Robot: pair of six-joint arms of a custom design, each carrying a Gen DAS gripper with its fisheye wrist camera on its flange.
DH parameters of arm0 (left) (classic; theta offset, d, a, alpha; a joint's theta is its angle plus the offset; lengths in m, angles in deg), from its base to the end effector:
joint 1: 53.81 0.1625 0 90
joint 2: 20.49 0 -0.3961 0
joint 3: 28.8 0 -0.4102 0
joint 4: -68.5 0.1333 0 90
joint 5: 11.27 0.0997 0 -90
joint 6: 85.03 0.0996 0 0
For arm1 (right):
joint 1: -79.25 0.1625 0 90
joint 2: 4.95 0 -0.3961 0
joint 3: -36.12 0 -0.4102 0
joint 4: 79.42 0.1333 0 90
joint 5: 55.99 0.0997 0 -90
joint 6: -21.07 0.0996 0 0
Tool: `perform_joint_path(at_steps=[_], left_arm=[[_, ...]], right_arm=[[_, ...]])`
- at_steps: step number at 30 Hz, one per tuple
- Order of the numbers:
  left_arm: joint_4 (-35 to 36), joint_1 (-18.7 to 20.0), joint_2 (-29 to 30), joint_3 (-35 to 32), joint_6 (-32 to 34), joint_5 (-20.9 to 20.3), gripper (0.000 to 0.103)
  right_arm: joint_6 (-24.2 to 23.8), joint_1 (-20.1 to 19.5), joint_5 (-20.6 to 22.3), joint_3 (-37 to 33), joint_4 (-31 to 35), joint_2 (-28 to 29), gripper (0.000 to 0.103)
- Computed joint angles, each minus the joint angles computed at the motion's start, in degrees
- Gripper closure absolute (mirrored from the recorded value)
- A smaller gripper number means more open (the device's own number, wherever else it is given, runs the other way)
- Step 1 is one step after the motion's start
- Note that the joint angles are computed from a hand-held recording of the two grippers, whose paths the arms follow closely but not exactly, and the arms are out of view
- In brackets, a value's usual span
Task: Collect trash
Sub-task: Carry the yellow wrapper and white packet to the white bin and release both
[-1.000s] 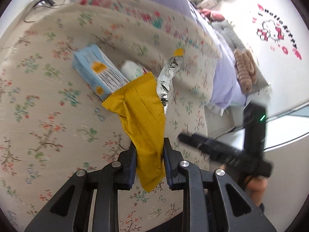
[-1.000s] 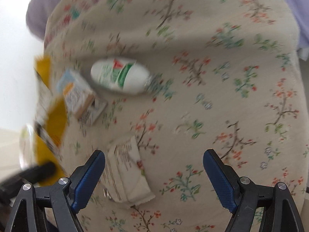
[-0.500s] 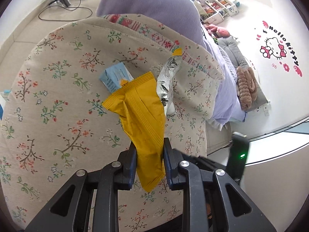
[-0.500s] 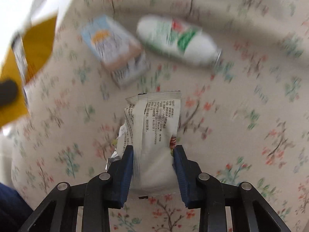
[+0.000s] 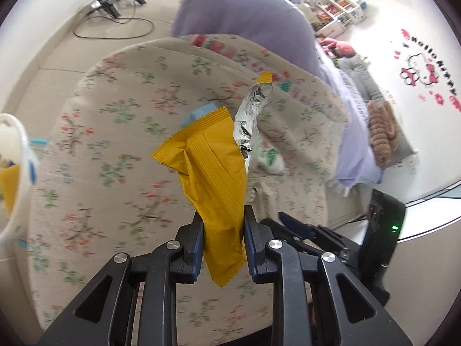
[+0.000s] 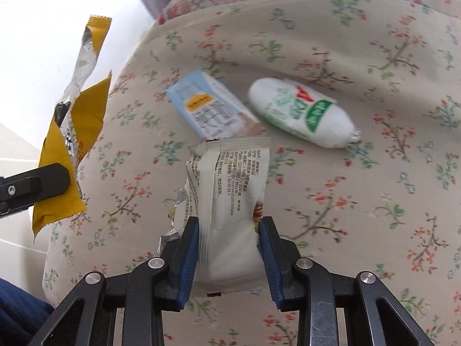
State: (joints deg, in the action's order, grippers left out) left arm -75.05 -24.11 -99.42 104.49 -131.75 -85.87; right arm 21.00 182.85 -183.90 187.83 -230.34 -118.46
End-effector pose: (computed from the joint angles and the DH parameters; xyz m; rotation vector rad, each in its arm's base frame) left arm -0.2799 -0.3436 0.1204 0.3521 2.9336 -0.3088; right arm 0.1375 -0.2617 0.2381 0.1246 -2.4711 0.5923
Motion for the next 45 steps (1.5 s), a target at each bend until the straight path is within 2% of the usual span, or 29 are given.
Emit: perform_joint_path(at_steps=[6,7,15,26,27,33,39,45], left_arm=[[5.8,1.3,-3.8,0.5,-2.3,2.7,0.077],[6.1,1.4,-4.3,0.6,-2.3,2.8,0.077],[9.6,3.8,-11.1,1.9,-3.6,5.2,0.077],[13.7,7.5,-20.2,4.0,-6.1,7.5,0.077],[14.1,7.7,-21.2,4.3,-6.2,7.7,0.077],[16.3,10.6,-25.2,5.2,-7.7,8.2,0.077],[16.7,17.0,-30.1,6.0,-10.4,6.8,0.077],[18.4,20.7,-31.9,5.7,-10.6,6.8,0.076]], right_arm=[[0.3,1.6,0.3,0.0,-2.7,4.8,0.066],[-1.3,0.4,0.7,-0.3,-5.3,7.0,0.066],[-1.0,0.9,1.2,-0.7,-10.0,12.8,0.066],[3.3,4.7,2.4,-4.8,-17.5,25.7,0.066],[3.4,4.8,2.7,-4.5,-17.5,25.4,0.066],[5.0,4.9,6.5,-6.6,-20.5,31.9,0.065],[7.2,5.3,11.4,-9.7,-22.9,38.6,0.065],[8.4,6.7,14.8,-14.1,-26.1,46.7,0.065]])
